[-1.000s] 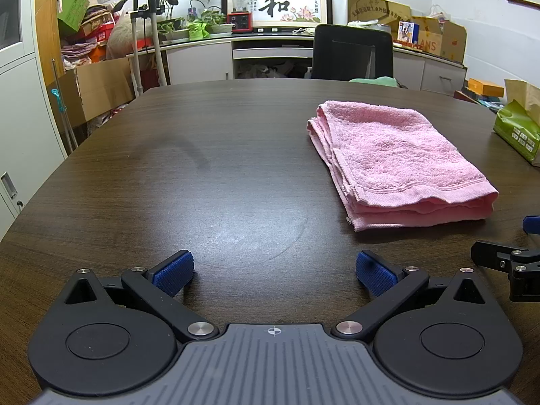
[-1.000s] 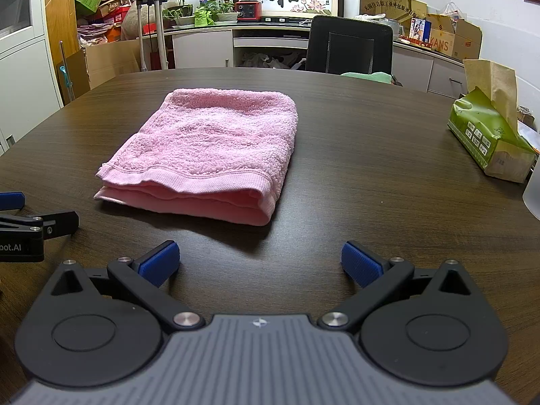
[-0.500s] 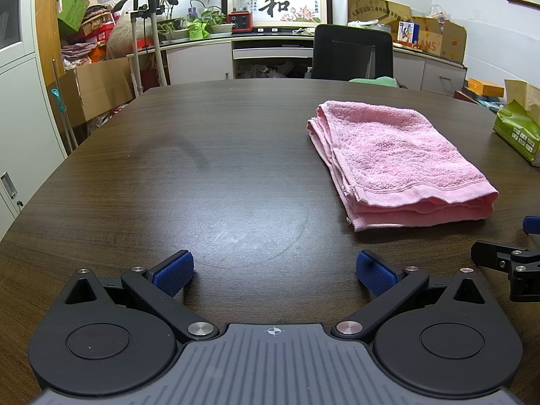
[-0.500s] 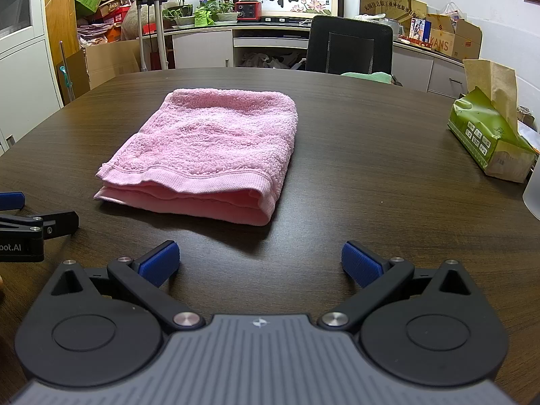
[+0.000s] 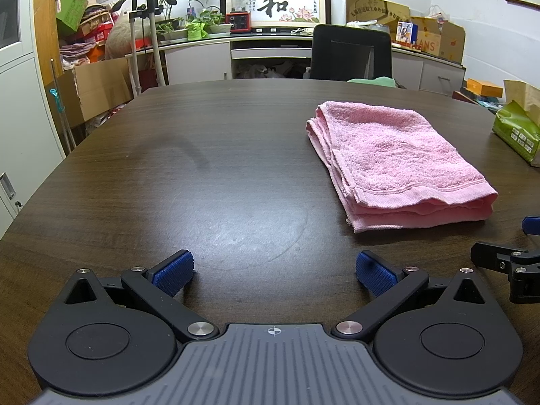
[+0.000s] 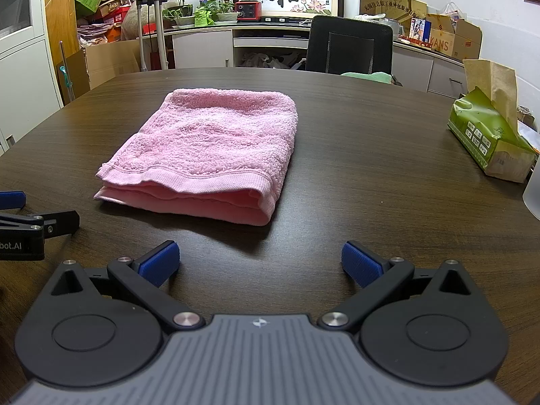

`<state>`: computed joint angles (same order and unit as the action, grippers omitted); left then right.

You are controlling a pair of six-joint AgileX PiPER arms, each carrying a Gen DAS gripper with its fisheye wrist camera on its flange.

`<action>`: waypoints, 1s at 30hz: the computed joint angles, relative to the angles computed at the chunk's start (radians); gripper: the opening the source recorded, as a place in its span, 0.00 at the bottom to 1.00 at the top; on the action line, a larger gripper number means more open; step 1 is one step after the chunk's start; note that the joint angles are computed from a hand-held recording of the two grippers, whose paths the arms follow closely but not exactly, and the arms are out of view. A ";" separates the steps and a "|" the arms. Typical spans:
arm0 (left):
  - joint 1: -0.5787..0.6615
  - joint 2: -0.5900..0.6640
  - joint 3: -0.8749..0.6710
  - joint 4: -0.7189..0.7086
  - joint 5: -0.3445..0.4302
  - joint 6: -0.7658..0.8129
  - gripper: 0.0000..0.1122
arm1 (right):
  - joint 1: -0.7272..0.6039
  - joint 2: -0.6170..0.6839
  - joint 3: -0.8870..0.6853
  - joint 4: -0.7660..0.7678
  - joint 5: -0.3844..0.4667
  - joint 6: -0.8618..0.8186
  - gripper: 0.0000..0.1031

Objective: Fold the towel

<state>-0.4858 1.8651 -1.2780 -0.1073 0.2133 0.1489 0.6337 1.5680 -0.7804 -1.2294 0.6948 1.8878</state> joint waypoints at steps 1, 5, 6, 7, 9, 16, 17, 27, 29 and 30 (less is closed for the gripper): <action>0.001 0.000 0.000 -0.007 0.000 0.007 0.92 | 0.000 0.000 0.000 0.000 0.000 0.000 1.00; 0.001 0.000 0.001 -0.006 -0.001 0.007 0.92 | -0.001 0.000 0.000 0.001 0.000 -0.001 1.00; 0.001 0.000 0.001 -0.005 -0.001 0.006 0.92 | -0.001 0.000 0.000 0.001 0.000 -0.001 1.00; 0.001 0.000 0.001 -0.005 -0.001 0.006 0.92 | 0.000 0.000 0.000 0.000 0.000 -0.001 1.00; 0.001 0.000 0.001 -0.005 -0.001 0.006 0.92 | 0.007 0.008 -0.002 -0.004 0.004 0.013 1.00; 0.006 0.002 -0.002 -0.022 0.000 0.028 0.92 | 0.006 0.007 -0.001 -0.004 0.004 0.012 1.00; 0.006 0.002 -0.002 -0.023 0.000 0.028 0.92 | 0.006 0.006 -0.001 -0.003 0.004 0.012 1.00; 0.005 0.004 -0.003 -0.020 -0.001 0.026 0.92 | 0.006 0.006 -0.001 -0.003 0.004 0.011 1.00; 0.005 0.004 -0.003 -0.019 0.000 0.025 0.92 | 0.006 0.006 -0.001 -0.003 0.004 0.011 1.00; 0.005 0.004 -0.003 -0.019 0.000 0.025 0.92 | 0.006 0.006 -0.001 -0.003 0.004 0.011 1.00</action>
<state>-0.4807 1.8693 -1.2811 -0.1268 0.2128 0.1742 0.6396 1.5740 -0.7815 -1.2328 0.6986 1.8991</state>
